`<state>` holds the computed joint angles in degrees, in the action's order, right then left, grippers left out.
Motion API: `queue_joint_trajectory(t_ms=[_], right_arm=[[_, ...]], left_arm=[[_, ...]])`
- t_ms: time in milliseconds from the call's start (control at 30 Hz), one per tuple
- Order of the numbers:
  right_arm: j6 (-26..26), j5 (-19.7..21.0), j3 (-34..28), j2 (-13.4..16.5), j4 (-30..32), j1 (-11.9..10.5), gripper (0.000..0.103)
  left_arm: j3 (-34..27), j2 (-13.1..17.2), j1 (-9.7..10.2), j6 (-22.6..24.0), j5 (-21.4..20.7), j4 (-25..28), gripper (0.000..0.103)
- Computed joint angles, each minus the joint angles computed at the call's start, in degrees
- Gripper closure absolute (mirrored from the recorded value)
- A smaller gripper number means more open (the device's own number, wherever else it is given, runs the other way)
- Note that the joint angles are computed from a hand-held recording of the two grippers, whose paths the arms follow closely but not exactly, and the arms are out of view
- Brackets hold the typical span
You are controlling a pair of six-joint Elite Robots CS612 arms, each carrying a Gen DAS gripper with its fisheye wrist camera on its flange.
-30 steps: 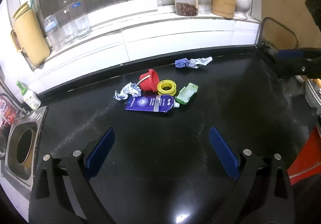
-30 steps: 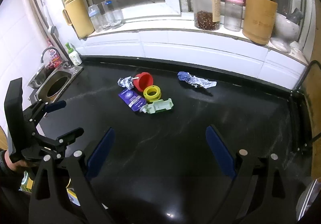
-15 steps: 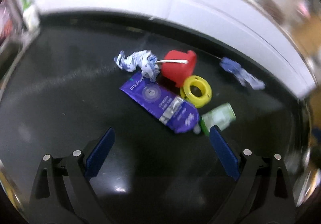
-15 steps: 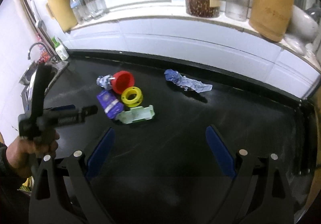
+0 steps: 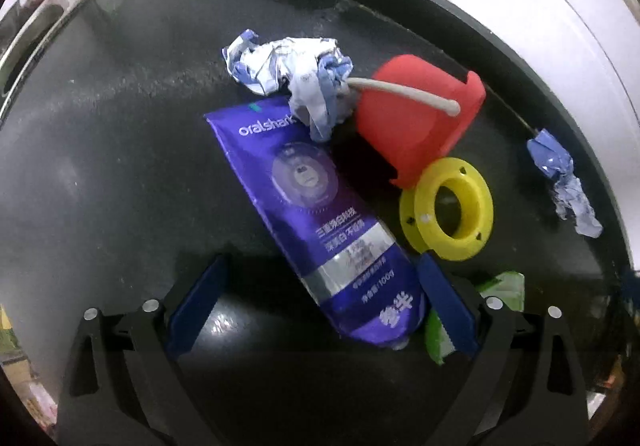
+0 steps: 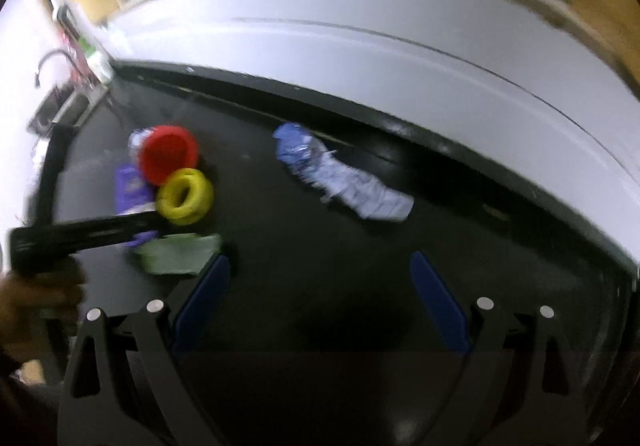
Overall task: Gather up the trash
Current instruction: 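Grasp the purple oralshark packet with the left tool while the right tool grasps a crumpled blue-white wrapper, then carry packet and wrapper over the floor bin and open both tools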
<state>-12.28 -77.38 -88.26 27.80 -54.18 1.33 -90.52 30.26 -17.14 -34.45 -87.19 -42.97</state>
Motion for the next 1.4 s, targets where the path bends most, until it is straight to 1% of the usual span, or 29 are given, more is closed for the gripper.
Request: queue_joint_trajectory(t_ms=[133,200,233,267,300,333,367,400,467,533,567,633,733,800,900,1000,1100,1233,1267,1400], right_arm=[[-5.5,-0.9,4.8,0.0,-3.9,-0.1,0.014],[-7.8,-1.4,6.9,-0.3,-4.9,0.1,0.015],[-9.0,-1.7,7.8,-0.4,-5.4,0.2,0.016],[-10.1,-1.7,8.5,-0.5,-5.5,0.3,0.022],[-10.9,-1.4,9.0,-0.7,-5.3,0.3,0.032],[-12.1,-1.3,9.6,-0.9,-4.9,0.5,0.045],[-12.9,-1.3,9.9,-1.0,-4.4,0.6,0.052],[-13.7,-1.6,9.5,-0.8,-4.9,0.8,0.068],[-13.5,-0.4,9.5,-1.0,-3.5,0.8,0.090],[-13.1,0.6,9.0,-1.0,-2.3,0.9,0.093],[-12.6,0.8,8.3,-0.8,-2.1,0.9,0.097],[-10.9,2.4,7.1,-0.6,-1.1,0.9,0.097],[-8.7,3.5,5.4,-0.5,0.2,0.9,0.097],[-6.9,4.2,4.2,-0.4,0.8,0.8,0.097],[-4.1,4.3,2.2,-0.2,1.4,0.9,0.097],[-3.0,4.1,0.1,-0.3,2.4,1.2,0.098],[-2.4,3.8,-2.6,-0.3,3.4,1.6,0.098],[-1.3,3.1,-6.8,-0.2,4.4,2.7,0.098],[-0.9,3.2,-7.9,-0.2,4.9,2.9,0.098],[0.7,3.5,-12.4,0.2,6.5,3.4,0.098]], left_arm=[[-0.2,0.3,-0.13,1.1,0.9,-0.4,0.012],[-0.1,0.2,-0.30,1.8,1.5,-0.5,0.019],[-0.1,0.1,-0.28,2.1,1.6,-0.5,0.025],[-0.4,0.2,-0.22,2.5,1.7,-0.6,0.034],[-0.7,0.3,-0.12,3.0,1.8,-0.8,0.039],[-1.2,0.4,-0.01,3.7,1.9,-1.1,0.054],[-1.6,0.6,0.15,4.5,1.6,-1.3,0.070],[-2.0,0.8,0.42,5.2,0.9,-1.8,0.078],[-2.5,1.1,1.42,5.9,-2.4,-2.4,0.088],[-3.2,1.5,2.24,6.0,-5.2,-2.7,0.093],[-3.5,1.5,2.38,7.3,-5.2,-2.4,0.095],[-4.1,1.6,2.66,8.5,-5.8,-2.2,0.098],[-5.3,1.6,2.78,11.0,-5.3,-1.5,0.098],[-6.4,1.5,2.83,13.2,-4.4,-1.3,0.098],[-8.1,1.2,2.43,16.7,-1.9,-1.4,0.098],[-9.8,0.9,2.23,18.0,-0.8,-0.8,0.098],[-11.8,0.6,1.87,18.1,-0.2,-0.3,0.098],[-13.6,0.2,0.96,19.2,1.7,-0.2,0.098],[-12.8,-0.3,1.52,20.0,1.5,-0.7,0.098],[-15.9,-0.6,1.61,21.6,2.0,1.6,0.098]])
